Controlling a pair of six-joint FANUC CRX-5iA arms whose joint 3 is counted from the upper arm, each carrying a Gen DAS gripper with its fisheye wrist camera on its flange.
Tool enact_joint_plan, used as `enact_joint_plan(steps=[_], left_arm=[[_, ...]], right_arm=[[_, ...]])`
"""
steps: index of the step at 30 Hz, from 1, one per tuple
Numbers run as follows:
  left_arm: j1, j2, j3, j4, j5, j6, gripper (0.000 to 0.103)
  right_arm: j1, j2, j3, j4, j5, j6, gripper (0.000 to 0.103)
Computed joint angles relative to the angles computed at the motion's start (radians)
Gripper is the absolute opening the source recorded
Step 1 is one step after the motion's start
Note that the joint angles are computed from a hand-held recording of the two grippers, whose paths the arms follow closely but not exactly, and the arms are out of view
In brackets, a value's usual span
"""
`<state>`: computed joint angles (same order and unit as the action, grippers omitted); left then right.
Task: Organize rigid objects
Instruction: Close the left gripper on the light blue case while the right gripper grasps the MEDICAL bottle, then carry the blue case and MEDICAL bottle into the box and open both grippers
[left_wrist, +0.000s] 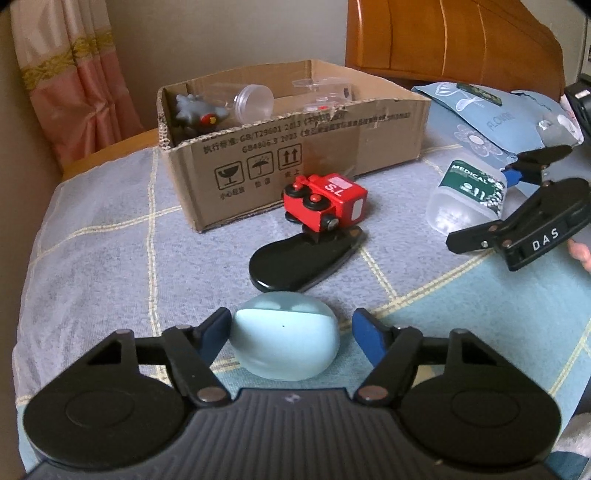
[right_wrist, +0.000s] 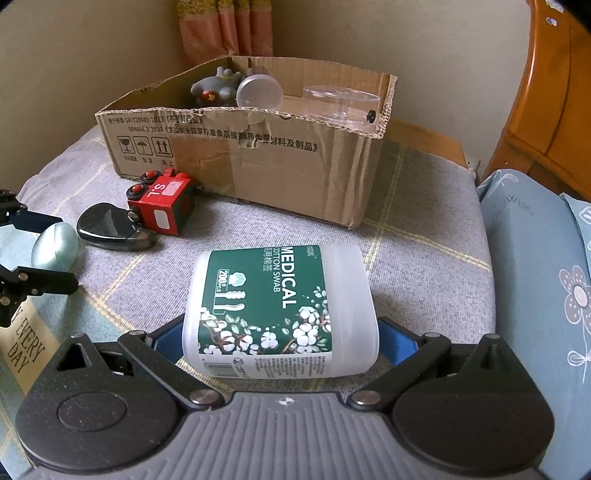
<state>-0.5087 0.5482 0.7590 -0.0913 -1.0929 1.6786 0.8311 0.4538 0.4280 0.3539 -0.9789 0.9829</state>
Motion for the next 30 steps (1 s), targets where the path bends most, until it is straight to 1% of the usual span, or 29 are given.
enact_joint_plan(steps=[5, 11, 16, 18, 25, 30], left_arm=[[0.001, 0.004, 0.012, -0.008, -0.013, -0.008, 0.072], [0.003, 0.004, 0.017, -0.01, -0.032, -0.004, 0.072], [0.004, 0.003, 0.015, -0.001, -0.033, -0.006, 0.067], [0.006, 0.001, 0.01, 0.009, -0.029, -0.011, 0.062], [0.005, -0.001, 0.008, 0.013, -0.031, -0.019, 0.061], [0.016, 0.01, 0.032, 0.036, -0.064, -0.048, 0.061]], right_arm=[[-0.002, 0.018, 0.035, -0.016, -0.025, 0.015, 0.103], [-0.002, 0.024, 0.056, -0.028, -0.036, 0.039, 0.097], [0.003, 0.034, 0.076, -0.023, -0.056, 0.039, 0.09], [0.003, 0.034, 0.078, -0.023, -0.058, 0.039, 0.087], [0.01, 0.041, 0.088, -0.009, -0.077, 0.034, 0.087], [0.008, 0.038, 0.097, -0.023, -0.094, 0.056, 0.087]])
